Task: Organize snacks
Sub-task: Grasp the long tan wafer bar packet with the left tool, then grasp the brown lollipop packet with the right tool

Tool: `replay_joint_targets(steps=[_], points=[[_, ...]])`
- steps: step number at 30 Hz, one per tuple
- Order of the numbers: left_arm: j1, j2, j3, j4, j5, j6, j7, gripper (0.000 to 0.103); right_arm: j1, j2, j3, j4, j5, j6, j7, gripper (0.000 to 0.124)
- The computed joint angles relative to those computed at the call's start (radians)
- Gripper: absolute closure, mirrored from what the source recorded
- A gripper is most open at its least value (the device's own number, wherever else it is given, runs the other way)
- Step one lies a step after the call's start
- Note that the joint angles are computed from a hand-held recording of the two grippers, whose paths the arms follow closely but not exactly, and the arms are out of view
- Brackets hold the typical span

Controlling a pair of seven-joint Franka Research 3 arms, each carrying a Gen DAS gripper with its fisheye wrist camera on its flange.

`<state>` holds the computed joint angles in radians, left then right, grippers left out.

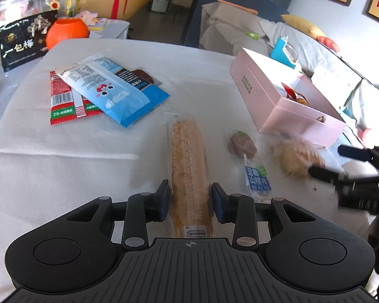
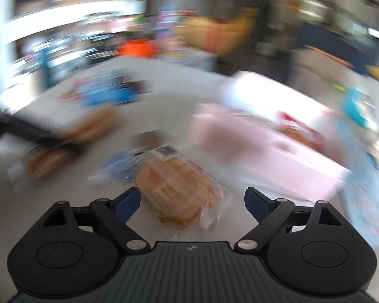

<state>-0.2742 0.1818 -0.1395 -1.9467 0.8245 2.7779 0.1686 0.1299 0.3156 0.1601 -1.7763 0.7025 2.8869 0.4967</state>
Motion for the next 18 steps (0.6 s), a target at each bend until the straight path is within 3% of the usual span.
replay_joint_targets(steps=[2, 6, 8, 10, 16, 18], points=[[-0.010, 0.003, 0.005, 0.006, 0.030, -0.012, -0.023, 0.064, -0.010, 0.009, 0.008, 0.025, 0.032, -0.015, 0.031, 0.034], [-0.026, 0.009, 0.008, 0.019, 0.088, -0.045, -0.059, 0.064, -0.051, 0.005, 0.048, 0.071, 0.168, -0.190, -0.041, 0.040], [-0.030, 0.010, 0.006, 0.021, 0.112, -0.056, -0.068, 0.063, -0.027, 0.031, 0.029, 0.125, 0.149, -0.290, -0.009, 0.059], [-0.032, 0.010, 0.007, 0.019, 0.137, -0.060, -0.087, 0.063, 0.009, 0.084, 0.005, 0.204, 0.091, -0.364, 0.072, 0.066], [-0.034, 0.009, 0.002, 0.017, 0.182, -0.070, -0.117, 0.063, 0.099, 0.246, -0.026, 0.378, -0.132, -0.331, 0.320, 0.067], [-0.033, 0.008, 0.000, 0.016, 0.188, -0.070, -0.122, 0.063, 0.113, 0.262, -0.038, 0.387, -0.144, -0.288, 0.314, 0.067]])
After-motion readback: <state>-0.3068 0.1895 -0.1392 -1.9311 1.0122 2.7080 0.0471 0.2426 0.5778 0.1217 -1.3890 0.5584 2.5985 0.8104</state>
